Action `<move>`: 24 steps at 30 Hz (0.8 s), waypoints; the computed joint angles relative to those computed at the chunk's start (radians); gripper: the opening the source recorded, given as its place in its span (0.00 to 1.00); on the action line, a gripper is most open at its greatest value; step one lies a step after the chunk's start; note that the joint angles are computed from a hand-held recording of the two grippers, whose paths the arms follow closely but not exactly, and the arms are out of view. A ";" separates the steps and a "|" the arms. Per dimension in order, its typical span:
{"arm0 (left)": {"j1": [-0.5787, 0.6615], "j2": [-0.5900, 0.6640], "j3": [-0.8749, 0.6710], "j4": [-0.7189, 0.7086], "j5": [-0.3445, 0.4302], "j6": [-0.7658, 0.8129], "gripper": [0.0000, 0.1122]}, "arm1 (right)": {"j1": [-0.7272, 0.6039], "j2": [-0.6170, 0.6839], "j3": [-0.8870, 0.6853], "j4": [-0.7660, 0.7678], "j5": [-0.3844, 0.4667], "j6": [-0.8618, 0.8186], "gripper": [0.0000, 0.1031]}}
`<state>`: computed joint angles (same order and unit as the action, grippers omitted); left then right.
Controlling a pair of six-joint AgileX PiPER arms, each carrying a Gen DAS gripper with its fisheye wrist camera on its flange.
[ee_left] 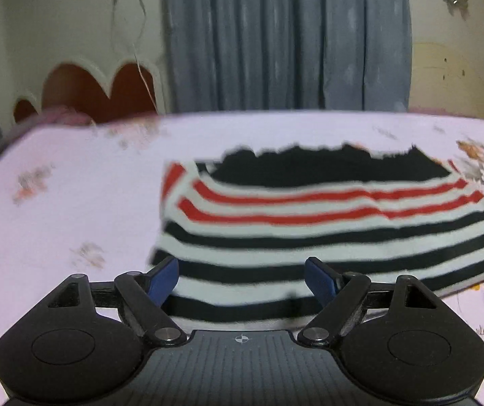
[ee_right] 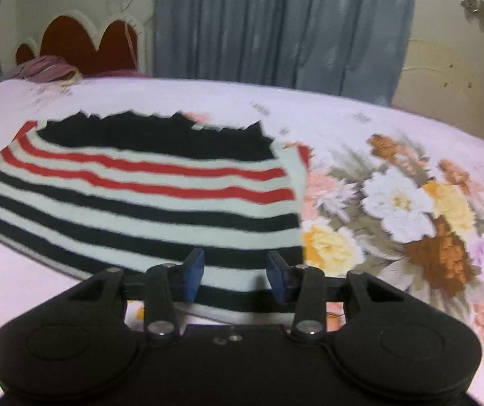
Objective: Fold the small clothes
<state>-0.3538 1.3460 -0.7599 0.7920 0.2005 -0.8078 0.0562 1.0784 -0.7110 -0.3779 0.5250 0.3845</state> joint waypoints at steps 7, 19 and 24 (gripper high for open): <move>0.028 0.087 -0.008 -0.029 0.008 0.009 0.72 | -0.059 0.036 0.049 0.029 -0.018 -0.032 0.38; 0.027 0.085 -0.005 -0.050 0.016 0.022 0.72 | -0.097 0.032 0.032 0.085 -0.014 -0.112 0.37; 0.029 0.088 -0.004 -0.048 0.010 0.015 0.72 | -0.117 0.040 0.057 0.112 -0.051 -0.147 0.37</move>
